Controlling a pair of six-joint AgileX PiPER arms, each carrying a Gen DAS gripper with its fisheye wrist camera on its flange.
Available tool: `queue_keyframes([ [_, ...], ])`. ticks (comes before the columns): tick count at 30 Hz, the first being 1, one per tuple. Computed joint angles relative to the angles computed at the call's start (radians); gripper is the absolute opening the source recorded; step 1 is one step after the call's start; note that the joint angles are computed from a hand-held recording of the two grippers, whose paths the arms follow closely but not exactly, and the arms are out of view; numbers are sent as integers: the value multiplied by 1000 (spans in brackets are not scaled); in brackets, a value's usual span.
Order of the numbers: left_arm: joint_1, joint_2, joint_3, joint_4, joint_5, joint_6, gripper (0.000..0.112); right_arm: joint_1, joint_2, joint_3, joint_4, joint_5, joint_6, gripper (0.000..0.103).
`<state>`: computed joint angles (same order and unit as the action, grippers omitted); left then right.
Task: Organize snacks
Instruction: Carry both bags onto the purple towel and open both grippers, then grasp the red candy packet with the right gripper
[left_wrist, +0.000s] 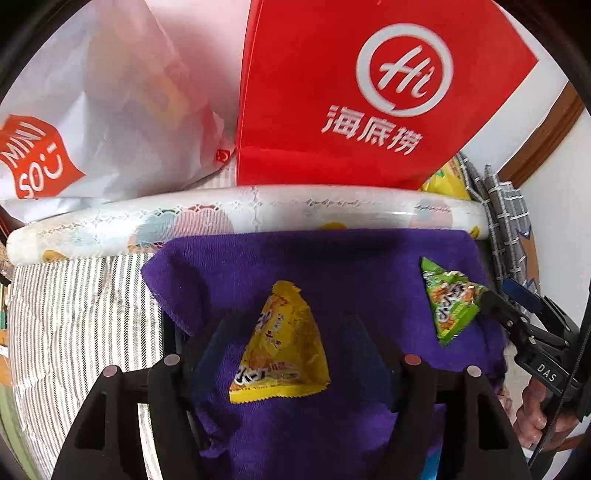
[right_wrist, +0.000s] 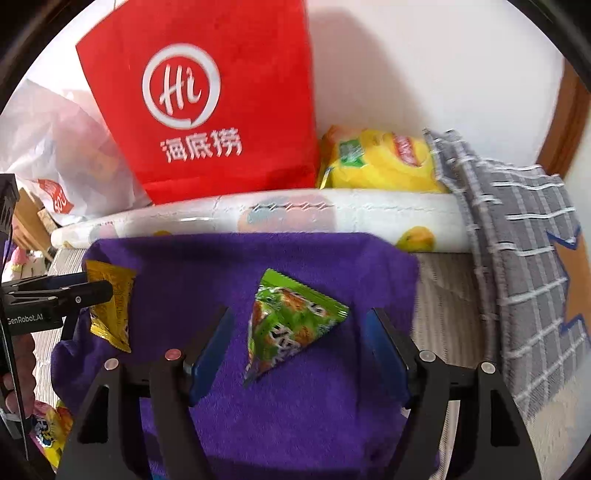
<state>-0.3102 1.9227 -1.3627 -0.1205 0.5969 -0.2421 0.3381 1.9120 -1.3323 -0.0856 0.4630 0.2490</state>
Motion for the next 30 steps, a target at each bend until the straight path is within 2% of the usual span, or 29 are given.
queue_keyframes([
  [4, -29, -57, 33, 51, -11, -61, 68, -2, -110, 102, -64, -29, 69, 73],
  [8, -56, -124, 82, 65, -31, -90, 68, 12, -202, 191, -201, -27, 202, 73],
  [13, -117, -230, 162, 200, -32, -231, 68, 17, -327, 347, -367, -38, 368, 73],
  [15, -131, -269, 193, 204, -34, -246, 68, -5, -359, 397, -298, -51, 314, 72],
  [18, -173, -327, 238, 289, -10, -341, 68, -57, -398, 465, -49, -66, 78, 72],
  [25, -264, -453, 351, 421, 41, -518, 68, -70, -482, 650, 131, -119, -82, 70],
  [27, -292, -499, 397, 463, 58, -576, 68, -83, -489, 700, 253, -145, -199, 65],
  [30, -333, -554, 447, 509, 101, -655, 68, -93, -479, 748, 393, -173, -343, 62],
])
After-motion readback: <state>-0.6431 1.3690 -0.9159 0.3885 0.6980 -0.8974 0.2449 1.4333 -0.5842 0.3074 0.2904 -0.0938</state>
